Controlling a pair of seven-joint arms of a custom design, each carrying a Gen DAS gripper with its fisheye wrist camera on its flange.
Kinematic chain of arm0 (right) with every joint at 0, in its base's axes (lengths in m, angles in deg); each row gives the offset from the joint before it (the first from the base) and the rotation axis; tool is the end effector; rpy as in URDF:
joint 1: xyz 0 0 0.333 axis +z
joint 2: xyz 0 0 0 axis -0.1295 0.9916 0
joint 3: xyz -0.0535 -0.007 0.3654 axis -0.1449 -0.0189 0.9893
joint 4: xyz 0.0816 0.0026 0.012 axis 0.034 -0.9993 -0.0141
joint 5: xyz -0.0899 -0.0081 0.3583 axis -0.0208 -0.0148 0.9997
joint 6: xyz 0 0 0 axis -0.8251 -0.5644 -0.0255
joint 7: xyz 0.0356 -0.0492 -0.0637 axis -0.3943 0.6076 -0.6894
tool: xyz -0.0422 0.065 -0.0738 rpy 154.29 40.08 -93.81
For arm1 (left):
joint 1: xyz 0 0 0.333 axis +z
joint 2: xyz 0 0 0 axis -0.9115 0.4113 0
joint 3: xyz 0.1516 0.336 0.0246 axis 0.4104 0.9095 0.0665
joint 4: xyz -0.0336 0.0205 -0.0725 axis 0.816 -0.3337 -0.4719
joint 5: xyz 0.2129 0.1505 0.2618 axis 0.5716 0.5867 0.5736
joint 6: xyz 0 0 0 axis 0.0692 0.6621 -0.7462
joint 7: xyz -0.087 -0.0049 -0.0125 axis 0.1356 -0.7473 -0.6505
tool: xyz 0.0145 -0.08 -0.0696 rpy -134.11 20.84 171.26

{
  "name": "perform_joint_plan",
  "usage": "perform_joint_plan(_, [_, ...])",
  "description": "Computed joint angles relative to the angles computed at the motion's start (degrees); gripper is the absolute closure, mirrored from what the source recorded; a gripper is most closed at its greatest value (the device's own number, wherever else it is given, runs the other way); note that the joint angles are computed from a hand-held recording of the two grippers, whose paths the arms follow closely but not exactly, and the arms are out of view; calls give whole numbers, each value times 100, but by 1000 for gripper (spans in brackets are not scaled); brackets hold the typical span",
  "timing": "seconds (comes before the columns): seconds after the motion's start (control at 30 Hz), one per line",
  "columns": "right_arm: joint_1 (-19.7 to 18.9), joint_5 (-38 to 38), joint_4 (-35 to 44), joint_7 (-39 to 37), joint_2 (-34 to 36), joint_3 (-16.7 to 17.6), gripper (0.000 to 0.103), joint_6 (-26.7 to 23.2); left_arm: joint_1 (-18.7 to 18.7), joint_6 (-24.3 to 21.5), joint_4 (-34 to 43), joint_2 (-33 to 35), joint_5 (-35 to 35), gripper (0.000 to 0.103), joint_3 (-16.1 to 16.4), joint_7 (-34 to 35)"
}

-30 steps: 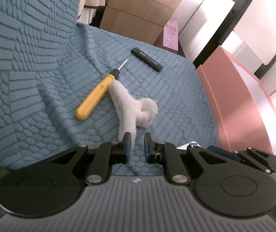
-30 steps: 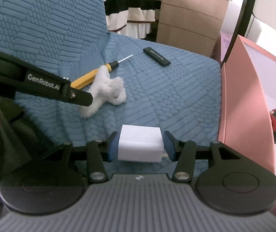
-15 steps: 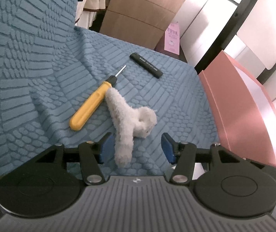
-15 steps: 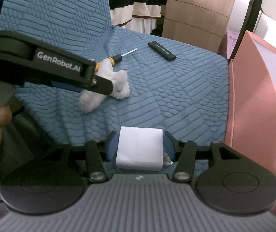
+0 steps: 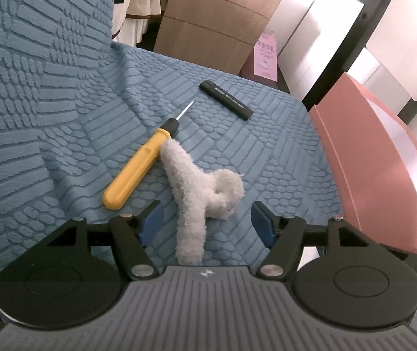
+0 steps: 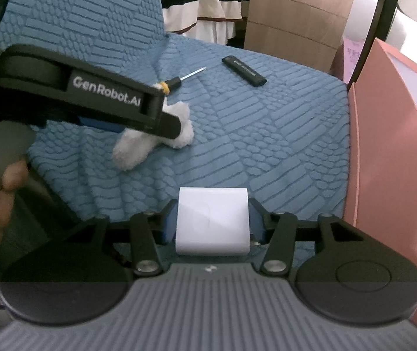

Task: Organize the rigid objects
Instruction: 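Lift the fluffy toy with the left tool while the right tool carries the charger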

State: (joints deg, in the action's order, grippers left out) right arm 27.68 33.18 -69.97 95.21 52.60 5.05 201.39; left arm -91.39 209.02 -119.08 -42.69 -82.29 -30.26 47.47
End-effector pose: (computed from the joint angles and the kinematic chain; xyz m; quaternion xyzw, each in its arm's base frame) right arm 0.6475 0.4671 0.3807 -0.7743 0.5475 -0.1923 0.2525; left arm 0.7043 -0.3564 0.3719 -0.6727 0.6560 -0.3316 0.0846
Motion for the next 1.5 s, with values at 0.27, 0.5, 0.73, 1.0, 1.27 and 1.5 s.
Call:
perform_joint_plan(0.27, [-10,43,583,84,315,-99,50,-293,-91,-216,80,30,143,32,127,-170])
perform_joint_plan(0.5, [10,53,809,196,456,-186,50,-446,-112,-508,476,205,328,32,135,-385])
perform_joint_plan(0.73, [-10,23,818,321,476,-218,50,-418,-223,-871,999,491,499,33,266,-772])
perform_joint_plan(1.0, [-18,0,857,414,488,-231,50,-438,-313,-650,1042,594,691,41,438,-1352])
perform_joint_plan(1.27, [34,-132,804,541,429,-290,50,-367,-355,-774,1132,643,842,47,455,-1458])
perform_joint_plan(1.5, [-17,-38,682,535,336,-170,50,-353,-233,-575,907,458,791,49,222,-1345])
